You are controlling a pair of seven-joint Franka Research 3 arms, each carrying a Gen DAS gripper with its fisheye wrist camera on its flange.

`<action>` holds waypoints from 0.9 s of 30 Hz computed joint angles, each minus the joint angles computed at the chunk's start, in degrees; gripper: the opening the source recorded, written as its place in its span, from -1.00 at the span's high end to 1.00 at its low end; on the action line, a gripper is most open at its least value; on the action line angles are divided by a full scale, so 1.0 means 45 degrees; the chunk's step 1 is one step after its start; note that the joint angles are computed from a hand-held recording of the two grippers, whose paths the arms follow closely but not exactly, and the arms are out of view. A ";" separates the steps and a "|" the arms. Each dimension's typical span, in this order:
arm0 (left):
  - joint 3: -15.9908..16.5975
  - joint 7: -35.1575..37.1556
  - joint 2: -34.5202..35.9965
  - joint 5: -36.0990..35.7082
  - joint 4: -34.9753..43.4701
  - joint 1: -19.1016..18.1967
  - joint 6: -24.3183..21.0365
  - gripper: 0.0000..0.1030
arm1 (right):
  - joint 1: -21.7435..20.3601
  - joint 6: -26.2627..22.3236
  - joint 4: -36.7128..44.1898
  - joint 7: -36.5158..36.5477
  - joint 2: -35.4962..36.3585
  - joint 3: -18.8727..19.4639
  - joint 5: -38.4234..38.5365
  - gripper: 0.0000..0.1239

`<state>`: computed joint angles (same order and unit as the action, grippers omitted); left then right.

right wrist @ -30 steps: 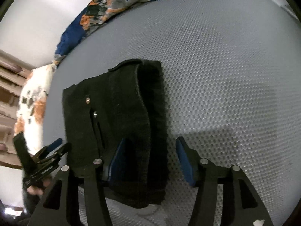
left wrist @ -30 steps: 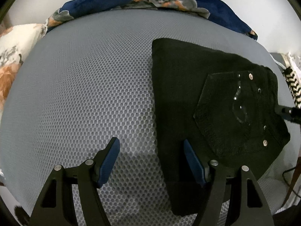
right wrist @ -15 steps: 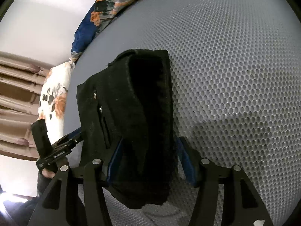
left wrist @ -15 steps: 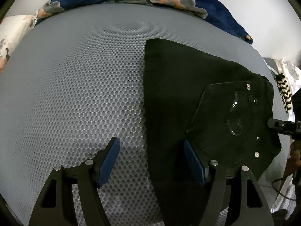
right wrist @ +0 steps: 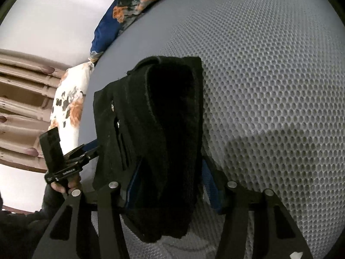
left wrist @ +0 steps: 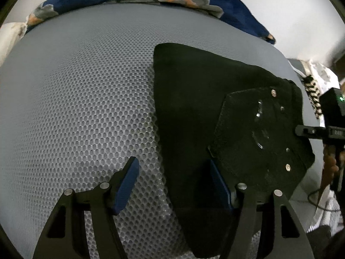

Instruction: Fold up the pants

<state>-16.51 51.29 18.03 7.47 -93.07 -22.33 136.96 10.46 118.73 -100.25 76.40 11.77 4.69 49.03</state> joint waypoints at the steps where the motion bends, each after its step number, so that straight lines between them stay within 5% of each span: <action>1: -0.0048 0.0184 -0.0019 -0.0107 -0.0058 0.0063 0.0084 -0.29 | -0.0053 -0.0055 -0.0059 -0.0064 -0.0017 -0.0004 0.0157 0.20; 12: -0.0497 0.1995 0.0639 -0.2127 0.0427 0.0450 0.1037 -0.29 | -0.0288 -0.0565 0.0617 -0.0619 0.0705 0.0151 0.1182 0.18; 20: -0.1585 0.3890 0.0064 -0.6167 -0.1268 0.1999 0.3448 -0.29 | -0.0437 -0.0217 0.1253 -0.0960 0.1554 0.0517 0.2526 0.18; 24: -0.1320 0.3744 -0.0011 -0.6614 -0.1616 0.1971 0.4059 0.15 | -0.0287 0.0454 0.1198 -0.0747 0.1551 0.0586 0.2504 0.25; 27: -0.1176 0.3808 -0.0420 -0.6623 -0.2085 0.2059 0.3984 0.29 | -0.0088 0.1105 0.0918 -0.0485 0.1308 0.0582 0.2178 0.40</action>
<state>-21.80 68.43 16.14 -22.33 -102.45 -13.07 154.89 10.07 123.70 -96.12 74.22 17.66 7.31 58.83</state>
